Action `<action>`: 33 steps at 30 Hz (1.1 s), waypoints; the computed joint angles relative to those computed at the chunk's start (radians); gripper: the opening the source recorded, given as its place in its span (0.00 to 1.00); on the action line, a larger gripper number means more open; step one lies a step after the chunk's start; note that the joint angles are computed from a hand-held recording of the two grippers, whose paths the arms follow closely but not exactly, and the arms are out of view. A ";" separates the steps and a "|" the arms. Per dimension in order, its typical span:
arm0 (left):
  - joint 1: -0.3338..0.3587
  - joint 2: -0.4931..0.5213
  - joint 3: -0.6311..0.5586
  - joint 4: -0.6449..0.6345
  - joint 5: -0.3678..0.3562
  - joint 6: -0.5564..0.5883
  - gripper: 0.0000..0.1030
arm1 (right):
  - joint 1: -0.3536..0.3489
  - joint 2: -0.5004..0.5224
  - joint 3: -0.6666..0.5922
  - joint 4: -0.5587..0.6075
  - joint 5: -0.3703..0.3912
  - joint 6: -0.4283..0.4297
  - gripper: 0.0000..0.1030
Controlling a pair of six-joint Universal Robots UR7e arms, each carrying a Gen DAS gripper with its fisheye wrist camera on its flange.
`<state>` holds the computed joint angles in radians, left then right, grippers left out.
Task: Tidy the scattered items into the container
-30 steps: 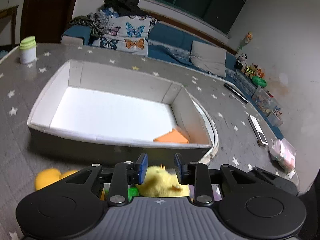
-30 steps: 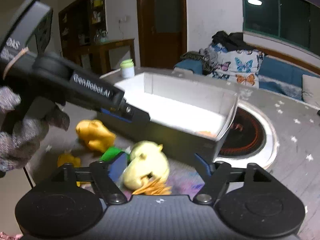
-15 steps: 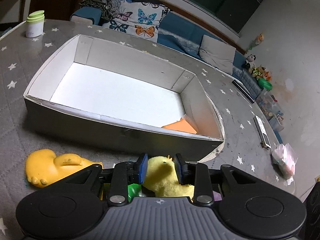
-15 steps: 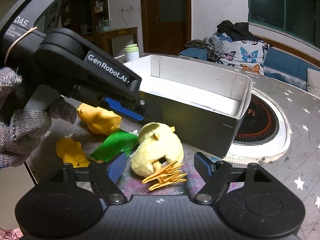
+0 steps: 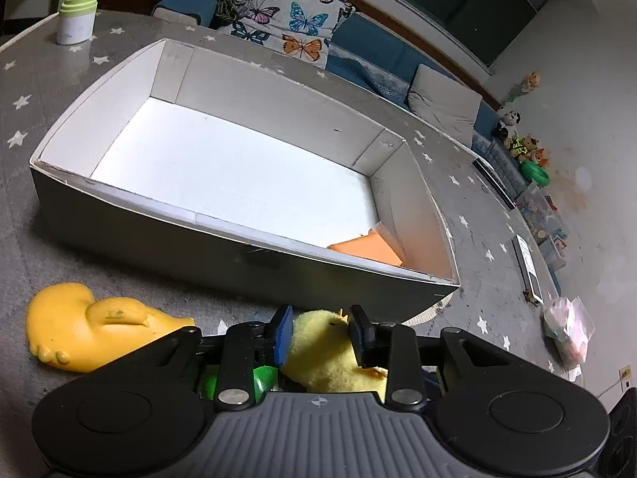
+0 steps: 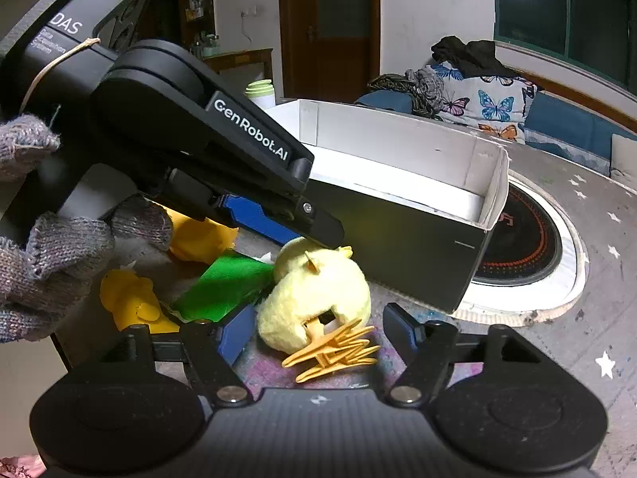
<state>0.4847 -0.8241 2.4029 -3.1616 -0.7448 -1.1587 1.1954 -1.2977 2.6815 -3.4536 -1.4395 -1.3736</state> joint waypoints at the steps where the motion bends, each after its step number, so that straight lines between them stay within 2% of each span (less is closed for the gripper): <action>1: 0.001 0.001 0.000 -0.002 0.000 0.000 0.34 | 0.000 0.002 -0.001 0.000 -0.001 0.001 0.66; 19: 0.002 0.021 -0.005 -0.008 0.011 -0.050 0.37 | -0.004 0.040 -0.004 -0.034 -0.005 0.016 0.65; 22: -0.005 0.020 -0.002 -0.010 0.014 -0.044 0.35 | -0.008 0.044 0.001 -0.045 -0.001 0.014 0.64; 27: -0.025 0.018 0.003 -0.006 0.019 -0.043 0.26 | -0.014 0.041 0.018 -0.064 0.008 -0.007 0.64; 28: -0.031 0.016 0.003 -0.002 0.020 -0.046 0.26 | -0.016 0.033 0.021 -0.056 0.012 -0.010 0.61; 33: -0.048 0.013 0.003 0.002 0.027 -0.039 0.25 | -0.019 0.011 0.033 -0.054 0.021 -0.013 0.61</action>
